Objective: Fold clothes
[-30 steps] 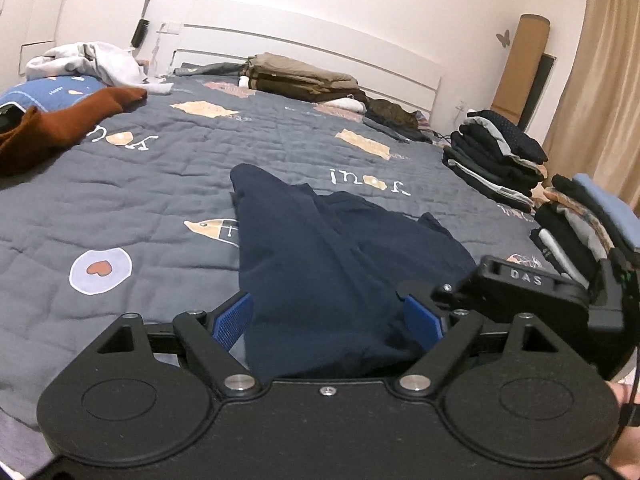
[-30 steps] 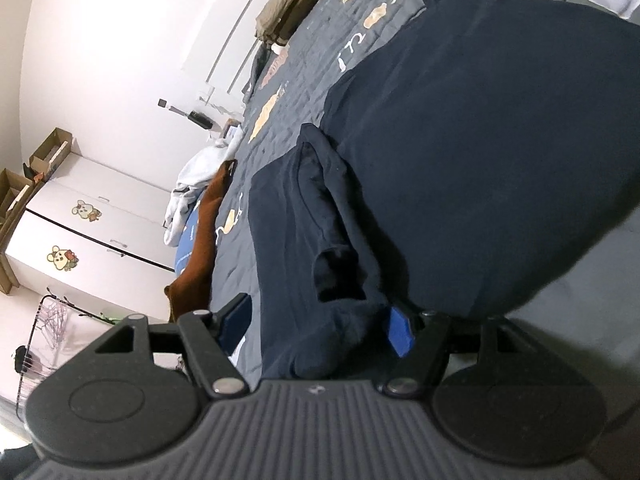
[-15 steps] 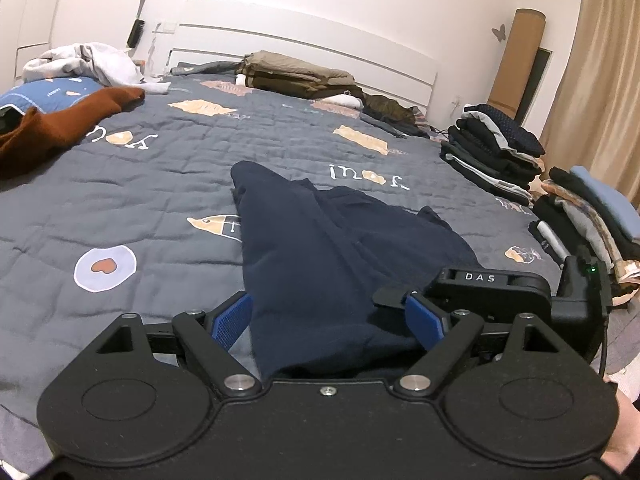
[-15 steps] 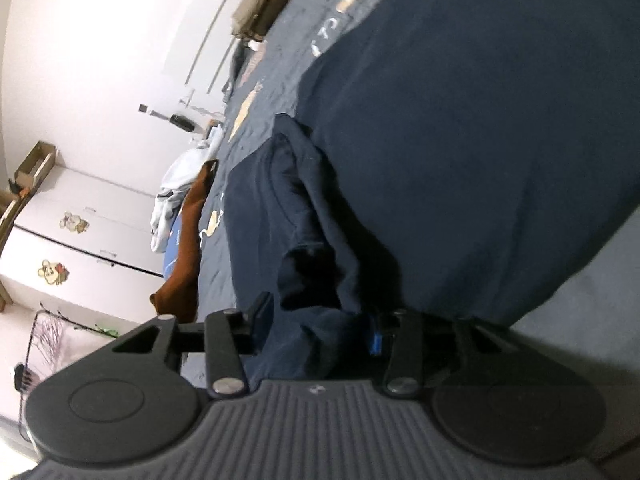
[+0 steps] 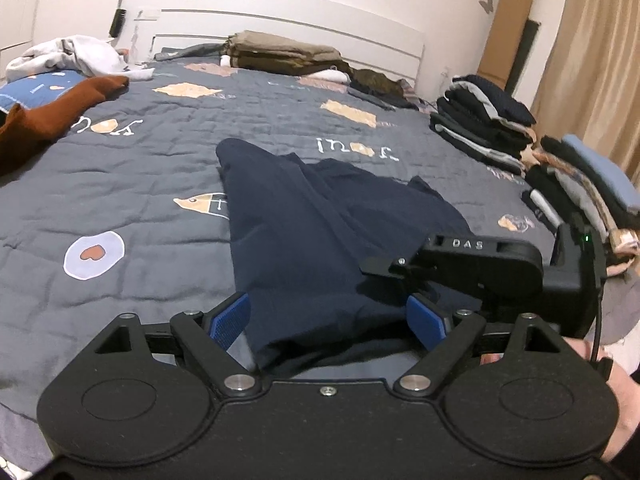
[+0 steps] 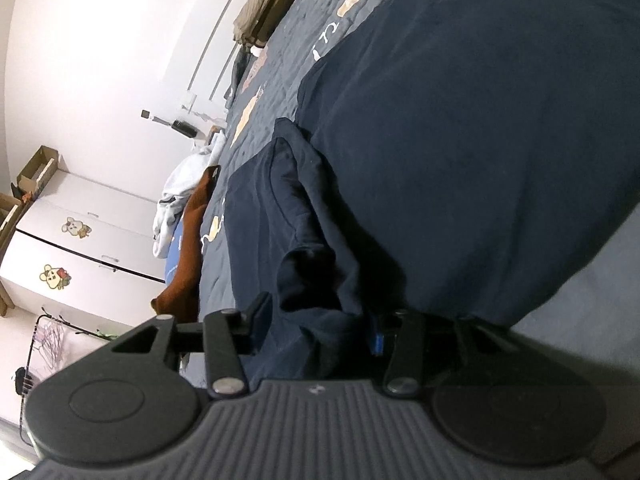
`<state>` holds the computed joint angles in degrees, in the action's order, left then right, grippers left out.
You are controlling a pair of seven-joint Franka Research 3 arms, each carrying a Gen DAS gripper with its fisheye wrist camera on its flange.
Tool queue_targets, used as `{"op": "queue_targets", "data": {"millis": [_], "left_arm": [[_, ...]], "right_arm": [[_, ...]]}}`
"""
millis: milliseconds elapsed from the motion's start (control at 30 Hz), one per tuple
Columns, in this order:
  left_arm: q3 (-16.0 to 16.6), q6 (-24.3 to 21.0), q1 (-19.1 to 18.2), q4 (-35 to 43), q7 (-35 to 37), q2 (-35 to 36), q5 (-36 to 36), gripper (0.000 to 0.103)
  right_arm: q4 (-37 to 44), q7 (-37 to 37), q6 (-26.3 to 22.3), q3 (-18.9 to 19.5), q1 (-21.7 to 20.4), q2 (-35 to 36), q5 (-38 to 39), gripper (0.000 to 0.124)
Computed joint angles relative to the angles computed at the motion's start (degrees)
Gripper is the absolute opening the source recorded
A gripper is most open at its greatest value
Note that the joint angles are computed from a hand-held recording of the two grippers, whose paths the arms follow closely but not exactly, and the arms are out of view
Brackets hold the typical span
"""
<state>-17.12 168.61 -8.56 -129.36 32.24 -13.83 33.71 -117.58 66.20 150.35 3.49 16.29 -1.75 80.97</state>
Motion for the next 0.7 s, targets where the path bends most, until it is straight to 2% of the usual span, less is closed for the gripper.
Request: {"op": "queue_targets", "data": {"millis": [100, 200, 233, 267, 300, 533, 700], "left_arm": [[0.6, -0.3, -0.8, 0.0, 1.4, 0.1, -1.2, 0.084], [0.7, -0.7, -1.1, 0.0, 1.9, 0.0, -1.9, 0.084], [0.7, -0.8, -1.1, 0.0, 2.0, 0.0, -2.2, 0.084], [0.8, -0.9, -1.2, 0.0, 2.3, 0.0, -2.4, 0.084], [0.8, -1.0, -1.3, -0.1, 2.4, 0.0, -2.5, 0.084], [0.8, -1.6, -1.3, 0.2, 2.9, 0.0, -3.0, 0.085], [1.0, -2.3, -1.7, 0.4, 4.1, 0.3, -3.5, 0.085]], "right_arm": [[0.1, -0.6, 0.4, 0.1, 0.1, 0.1, 0.0, 0.046], [0.3, -0.6, 0.8, 0.2, 0.2, 0.2, -0.8, 0.039], [0.3, -1.0, 1.4, 0.3, 0.3, 0.1, -0.8, 0.033], [0.2, -1.4, 2.0, 0.4, 0.4, 0.0, -0.7, 0.019], [0.2, -1.8, 2.6, 0.5, 0.5, 0.0, -0.7, 0.011], [0.9, -11.2, 3.6, 0.1, 1.1, -1.5, 7.5, 0.008], [1.4, -10.7, 3.8, -0.2, 0.8, -1.3, 7.4, 0.008]]}}
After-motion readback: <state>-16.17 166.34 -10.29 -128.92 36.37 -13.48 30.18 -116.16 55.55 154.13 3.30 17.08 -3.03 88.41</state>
